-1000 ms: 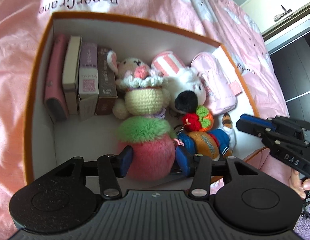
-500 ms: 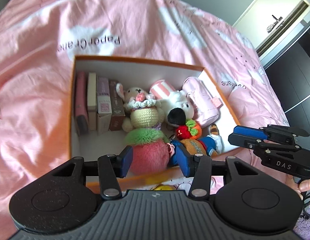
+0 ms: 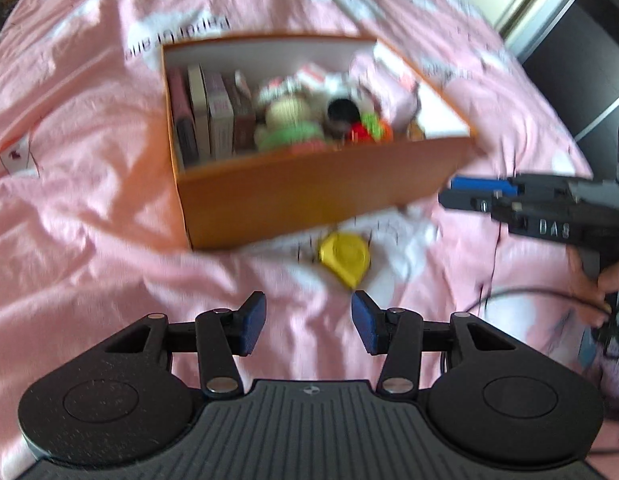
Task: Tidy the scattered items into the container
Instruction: 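Open both tools and move them down to the bed beside the box, then grasp red-yellow figure with left tool while right tool grasps yellow tape measure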
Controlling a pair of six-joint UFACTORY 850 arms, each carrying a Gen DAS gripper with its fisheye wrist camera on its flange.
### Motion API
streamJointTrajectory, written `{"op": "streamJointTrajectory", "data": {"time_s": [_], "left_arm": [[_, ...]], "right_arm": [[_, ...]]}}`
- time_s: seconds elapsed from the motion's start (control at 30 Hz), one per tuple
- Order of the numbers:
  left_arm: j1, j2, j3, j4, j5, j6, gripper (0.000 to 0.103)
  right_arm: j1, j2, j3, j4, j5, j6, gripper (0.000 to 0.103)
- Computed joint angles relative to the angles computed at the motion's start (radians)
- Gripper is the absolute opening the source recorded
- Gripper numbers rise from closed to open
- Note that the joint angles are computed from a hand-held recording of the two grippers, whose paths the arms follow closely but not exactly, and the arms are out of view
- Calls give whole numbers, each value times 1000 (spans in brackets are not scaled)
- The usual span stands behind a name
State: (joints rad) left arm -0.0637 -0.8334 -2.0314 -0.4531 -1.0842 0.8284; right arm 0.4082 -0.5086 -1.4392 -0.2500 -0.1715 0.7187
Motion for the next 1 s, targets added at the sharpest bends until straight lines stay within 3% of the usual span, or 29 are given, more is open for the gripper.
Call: {"op": "streamJointTrajectory", "data": {"time_s": [0.17, 0.33, 0.83, 0.97, 1.0], "left_arm": [[-10, 36, 103, 131, -23, 21, 55], [-26, 78, 214, 252, -4, 30, 55], [-37, 138, 421, 418, 129, -88, 64], [-35, 146, 448, 416, 156, -95, 62], [-33, 148, 454, 414, 162, -94, 57]], "right_arm": [[30, -5, 47, -162, -21, 227, 35], [44, -8, 82, -100, -27, 202, 35], [57, 14, 131, -222, -13, 327, 36], [56, 11, 132, -193, -7, 300, 36], [55, 10, 132, -185, -7, 293, 36]]}}
